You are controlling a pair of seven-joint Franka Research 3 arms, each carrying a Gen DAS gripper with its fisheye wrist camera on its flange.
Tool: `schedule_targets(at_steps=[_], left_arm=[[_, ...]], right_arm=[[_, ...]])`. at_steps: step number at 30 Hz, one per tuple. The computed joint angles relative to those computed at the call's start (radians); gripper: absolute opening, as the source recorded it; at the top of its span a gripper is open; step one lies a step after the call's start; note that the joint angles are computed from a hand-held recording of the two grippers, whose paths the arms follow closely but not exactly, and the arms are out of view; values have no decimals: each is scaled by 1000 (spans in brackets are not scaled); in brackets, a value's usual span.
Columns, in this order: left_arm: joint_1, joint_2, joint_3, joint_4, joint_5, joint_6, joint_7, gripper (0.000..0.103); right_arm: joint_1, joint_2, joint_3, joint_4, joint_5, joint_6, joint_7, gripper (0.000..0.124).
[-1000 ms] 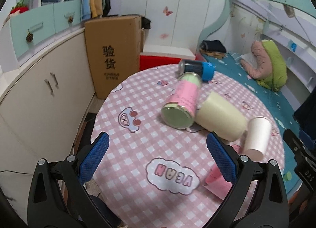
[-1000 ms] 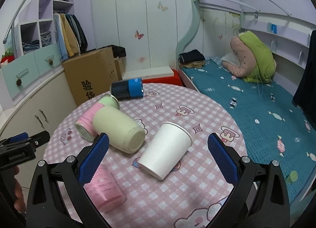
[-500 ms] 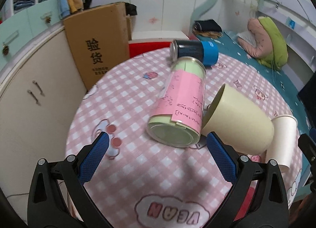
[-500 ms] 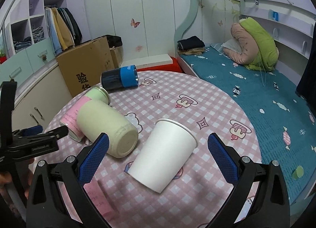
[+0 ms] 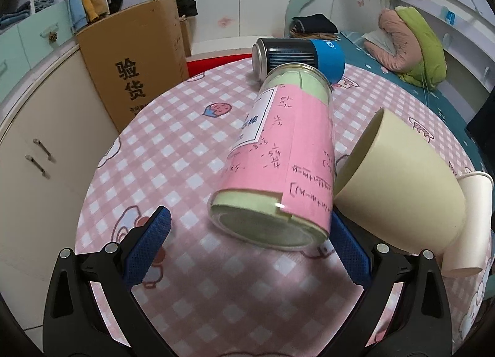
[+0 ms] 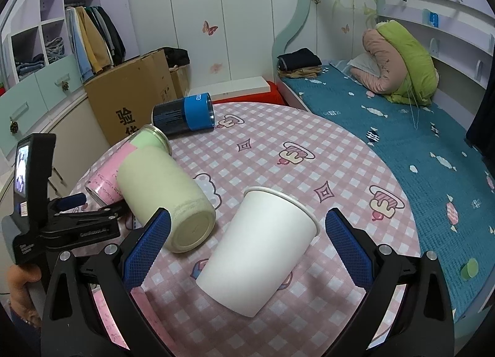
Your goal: Flip cup upright
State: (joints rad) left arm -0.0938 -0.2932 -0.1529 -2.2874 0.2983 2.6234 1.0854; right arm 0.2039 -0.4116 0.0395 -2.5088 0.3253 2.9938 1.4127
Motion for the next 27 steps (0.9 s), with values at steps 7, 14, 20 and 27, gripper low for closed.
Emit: schedule_targets(at_steps=[7, 14, 20, 27], left_arm=[[-2, 25, -1, 27, -4, 1, 12, 73], [-3, -47, -11, -21, 11, -26, -33, 73], [-23, -223, -12, -160, -48, -71, -122, 73], [-96, -413, -9, -298, -125, -126, -193, 74]], right_arm=[[-8, -7, 5, -5, -8, 0, 10, 96], [0, -31, 3, -14, -2, -14, 12, 96], [-12, -80, 35, -27, -11, -53, 74, 96], [9, -175, 58, -64, -23, -131, 118, 96]])
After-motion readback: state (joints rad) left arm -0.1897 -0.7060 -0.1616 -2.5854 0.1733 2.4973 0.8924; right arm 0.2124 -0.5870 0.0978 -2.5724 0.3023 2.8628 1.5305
